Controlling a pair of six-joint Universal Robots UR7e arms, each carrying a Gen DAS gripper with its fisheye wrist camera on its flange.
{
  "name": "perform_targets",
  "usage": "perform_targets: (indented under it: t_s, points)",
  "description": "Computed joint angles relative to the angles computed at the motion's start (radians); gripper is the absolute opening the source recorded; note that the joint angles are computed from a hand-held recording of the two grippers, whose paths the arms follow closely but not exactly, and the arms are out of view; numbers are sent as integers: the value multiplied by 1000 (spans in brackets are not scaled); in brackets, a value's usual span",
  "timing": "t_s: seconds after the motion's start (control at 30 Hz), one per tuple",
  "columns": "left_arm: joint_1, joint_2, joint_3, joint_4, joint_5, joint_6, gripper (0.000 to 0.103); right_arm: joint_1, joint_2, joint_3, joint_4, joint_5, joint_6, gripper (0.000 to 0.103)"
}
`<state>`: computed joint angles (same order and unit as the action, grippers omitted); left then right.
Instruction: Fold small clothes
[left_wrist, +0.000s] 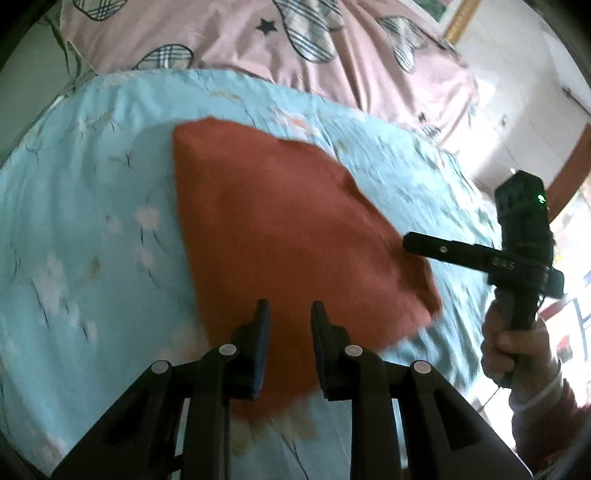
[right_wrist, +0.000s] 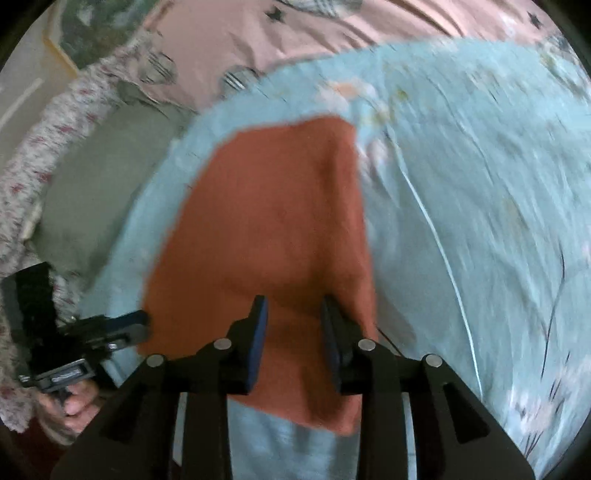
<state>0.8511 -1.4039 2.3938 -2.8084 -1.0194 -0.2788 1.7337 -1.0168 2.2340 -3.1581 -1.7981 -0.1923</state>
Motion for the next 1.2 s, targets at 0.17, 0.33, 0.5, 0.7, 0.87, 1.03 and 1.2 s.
perform_targets:
  t_s: [0.17, 0.33, 0.5, 0.7, 0.87, 1.03, 1.2]
  points:
    - [13, 20, 59, 8, 26, -81, 21, -18, 12, 20, -52, 12, 2, 30]
    - [-8, 11, 71, -2, 48, -136, 21, 7, -8, 32, -51, -16, 13, 31]
    - [-45, -25, 96, 45, 84, -186, 23, -2, -52, 78, -64, -10, 29, 31]
    - [-100, -100, 120, 148, 144, -283, 40, 32, -96, 120, -76, -43, 40, 33]
    - [-168, -180, 141, 279, 224, -382, 64, 75, -126, 153, -94, -69, 37, 41]
    - [-238, -230, 146, 456, 307, -507, 79, 130, -148, 192, -99, -110, 40, 61]
    - [-304, -279, 137, 731, 370, -677, 82, 190, -151, 221, -101, -203, 23, 86]
